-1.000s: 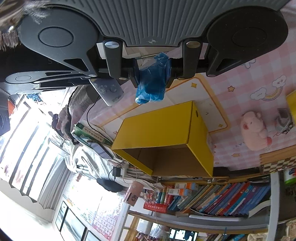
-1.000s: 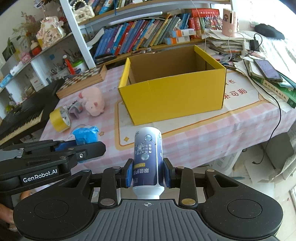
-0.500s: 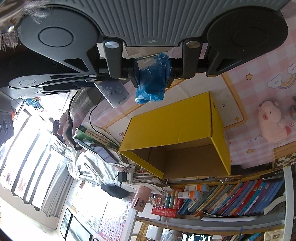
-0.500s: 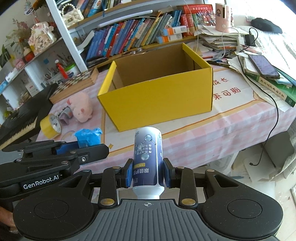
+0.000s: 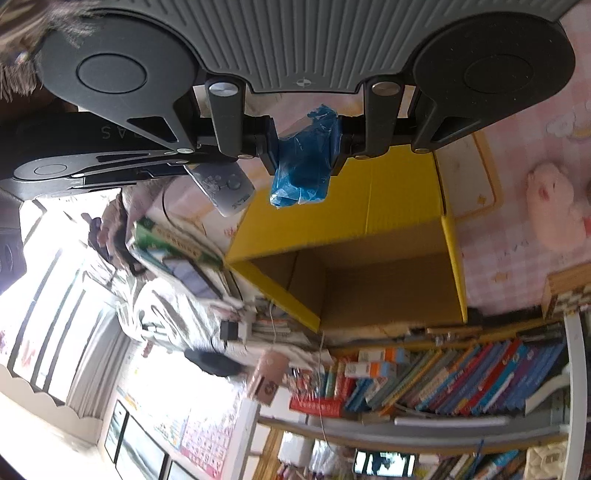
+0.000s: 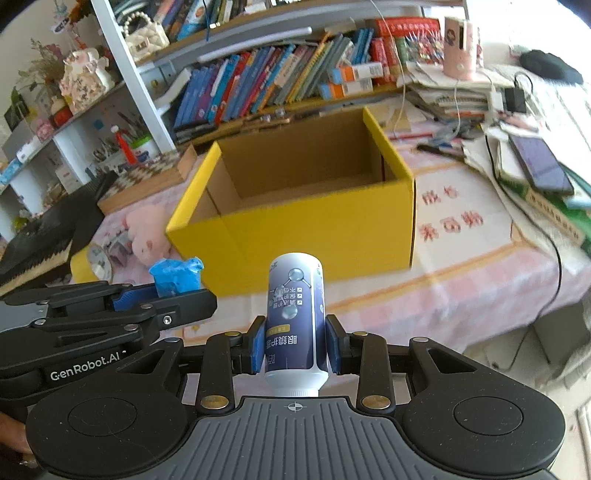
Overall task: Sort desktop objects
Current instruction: 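Carry the blue bag and white bottle in both grippers over the yellow box, then open the left gripper dropping the bag while the right gripper releases the bottle into the box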
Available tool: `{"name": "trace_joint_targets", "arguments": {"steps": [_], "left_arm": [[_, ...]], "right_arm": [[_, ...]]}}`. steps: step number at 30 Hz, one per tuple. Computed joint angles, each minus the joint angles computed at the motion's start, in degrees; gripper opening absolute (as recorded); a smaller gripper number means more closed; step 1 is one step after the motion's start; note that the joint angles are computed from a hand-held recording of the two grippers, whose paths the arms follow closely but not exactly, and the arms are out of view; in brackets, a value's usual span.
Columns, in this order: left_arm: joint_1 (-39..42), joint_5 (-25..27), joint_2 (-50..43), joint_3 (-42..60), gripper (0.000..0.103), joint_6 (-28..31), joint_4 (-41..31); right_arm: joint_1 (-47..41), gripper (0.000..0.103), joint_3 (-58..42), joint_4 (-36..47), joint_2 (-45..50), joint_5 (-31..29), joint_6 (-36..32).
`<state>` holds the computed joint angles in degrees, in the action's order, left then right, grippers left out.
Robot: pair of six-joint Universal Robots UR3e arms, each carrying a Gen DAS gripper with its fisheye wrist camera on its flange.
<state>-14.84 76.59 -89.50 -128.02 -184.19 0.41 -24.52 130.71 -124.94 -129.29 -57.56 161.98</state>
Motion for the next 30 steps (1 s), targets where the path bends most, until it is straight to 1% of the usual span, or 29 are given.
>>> {"name": "trace_joint_targets", "arguments": {"steps": [5,10,14,17,20,23,25,28,30], "left_arm": [[-2.2,4.2,-4.1,6.4,0.025,-1.6,1.9],[-3.5,7.8,-8.0,13.4,0.025,-3.0,1.4],[-3.2,9.4,-11.4,19.0,0.025,-4.9,0.5],[-3.1,11.0,-15.1,24.9,0.025,-5.0,-1.2],[-2.8,12.1,-19.7,31.9,0.025,-3.8,-4.1],[-2.3,12.5,-24.9,39.7,0.025,-2.4,-9.3],[-2.1,13.3,-28.7,45.6,0.025,-0.5,-13.5],[-2.2,14.6,-34.3,54.1,0.025,2.4,-20.0],[-2.0,15.3,-38.2,60.4,0.025,4.2,-25.4]], "right_arm": [[-1.3,0.033,-4.2,-3.9,6.4,4.0,-2.0],[-1.1,0.033,-9.8,-9.4,14.9,7.8,-3.1],[0.8,0.033,-16.2,-15.1,24.2,8.9,-3.6],[2.2,0.033,-21.4,-16.7,30.4,9.4,-4.8],[4.1,0.033,-27.4,-17.0,36.9,8.7,-6.8],[6.2,0.033,-33.8,-15.5,43.7,6.7,-9.8],[7.4,0.033,-38.0,-14.1,48.0,5.3,-11.8],[9.9,0.033,-43.6,-13.9,54.3,1.1,-14.9],[11.7,0.033,-48.6,-12.1,58.8,-2.1,-16.9]]}}
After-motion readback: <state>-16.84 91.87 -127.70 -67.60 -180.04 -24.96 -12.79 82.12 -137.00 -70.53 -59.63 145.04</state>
